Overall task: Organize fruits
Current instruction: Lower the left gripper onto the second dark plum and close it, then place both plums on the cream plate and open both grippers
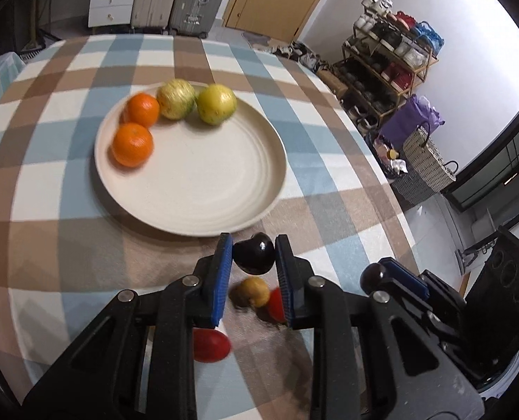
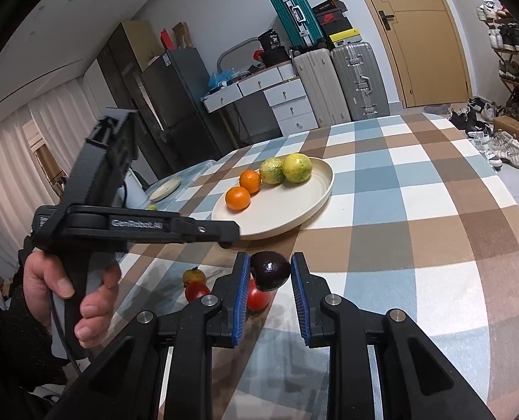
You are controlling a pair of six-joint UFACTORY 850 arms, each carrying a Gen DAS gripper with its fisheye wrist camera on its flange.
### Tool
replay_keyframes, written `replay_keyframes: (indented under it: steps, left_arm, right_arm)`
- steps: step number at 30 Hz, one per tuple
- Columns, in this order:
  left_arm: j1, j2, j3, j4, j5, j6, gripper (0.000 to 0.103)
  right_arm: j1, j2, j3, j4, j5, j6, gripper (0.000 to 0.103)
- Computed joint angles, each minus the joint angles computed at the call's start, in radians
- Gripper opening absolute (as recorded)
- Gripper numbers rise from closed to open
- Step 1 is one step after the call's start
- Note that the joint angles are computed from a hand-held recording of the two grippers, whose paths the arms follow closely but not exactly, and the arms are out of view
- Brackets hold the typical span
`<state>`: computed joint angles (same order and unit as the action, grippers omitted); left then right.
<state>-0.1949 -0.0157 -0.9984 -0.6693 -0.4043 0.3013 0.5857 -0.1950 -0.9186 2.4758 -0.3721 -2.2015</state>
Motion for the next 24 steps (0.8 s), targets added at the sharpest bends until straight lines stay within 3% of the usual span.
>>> replay_keyframes:
  steps: [7,13,24]
  left_arm:
    - [0.057,-0.030,-0.049,-0.016,0.006,0.063,0.022]
    - [0.094,-0.104,-0.127,-0.016,0.007,0.097,0.022]
    - [0.108,-0.246,-0.247,0.039,0.035,0.127,0.022]
  right_arm:
    - [-0.016,-0.059,-0.110,-0.166,0.009,0.138,0.024]
    - [-0.028,-0.167,-0.279,-0.396,0.022,0.333,0.024]
    - [-0.059,-0.459,-0.687,-1.023,-0.053,1.085,0.024]
